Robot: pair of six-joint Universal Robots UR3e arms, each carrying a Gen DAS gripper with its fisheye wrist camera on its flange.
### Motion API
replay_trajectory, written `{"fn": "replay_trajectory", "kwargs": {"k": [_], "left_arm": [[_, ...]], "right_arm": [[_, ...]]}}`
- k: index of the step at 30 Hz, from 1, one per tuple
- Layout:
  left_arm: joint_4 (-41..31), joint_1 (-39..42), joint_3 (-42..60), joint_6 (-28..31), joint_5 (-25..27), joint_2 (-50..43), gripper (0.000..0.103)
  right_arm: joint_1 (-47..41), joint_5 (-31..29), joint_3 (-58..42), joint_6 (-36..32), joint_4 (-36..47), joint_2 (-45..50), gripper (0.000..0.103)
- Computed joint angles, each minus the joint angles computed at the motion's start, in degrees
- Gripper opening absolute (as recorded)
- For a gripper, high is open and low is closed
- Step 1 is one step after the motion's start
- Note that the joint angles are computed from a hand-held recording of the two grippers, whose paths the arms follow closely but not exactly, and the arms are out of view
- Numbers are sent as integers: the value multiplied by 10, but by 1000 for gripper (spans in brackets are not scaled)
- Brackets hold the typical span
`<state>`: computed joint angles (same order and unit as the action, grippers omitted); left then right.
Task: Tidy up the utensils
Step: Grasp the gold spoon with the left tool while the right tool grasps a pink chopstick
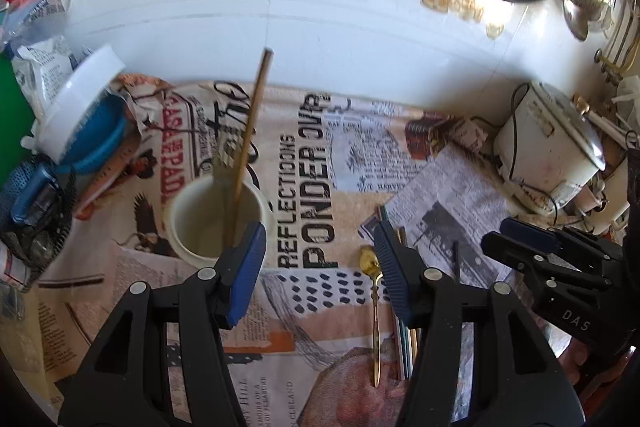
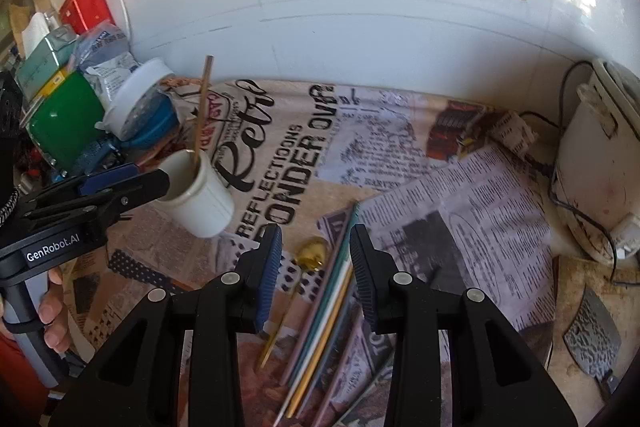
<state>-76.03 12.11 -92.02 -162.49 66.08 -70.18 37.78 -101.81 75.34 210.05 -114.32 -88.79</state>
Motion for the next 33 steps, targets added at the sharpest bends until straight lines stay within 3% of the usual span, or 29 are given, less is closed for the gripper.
{"fn": "replay_trajectory", "kwargs": {"k": [7,14,20,24,30,33], "left_arm": [[71,-100,-56,-53,67,-48,55],[119,-163,-102,-70,114,-92,55],[139,-181,-127,-65,128,-117,55],[151,-190,-124,-62,128,-143,55],[179,-218,-100,-61,145,-197,43],[184,-226,-86,-61,151,-217,40]], "right_arm": [[-66,43,166,23,11,-108,32],[-90,91,260,40,-8,-142,32],[-87,144,294,49,-58,-119,32],[-80,156,300,59,-76,-102,22],[-73,160,297,59,-85,-87,10],[-73,159,291,57,-89,-78,10]]}}
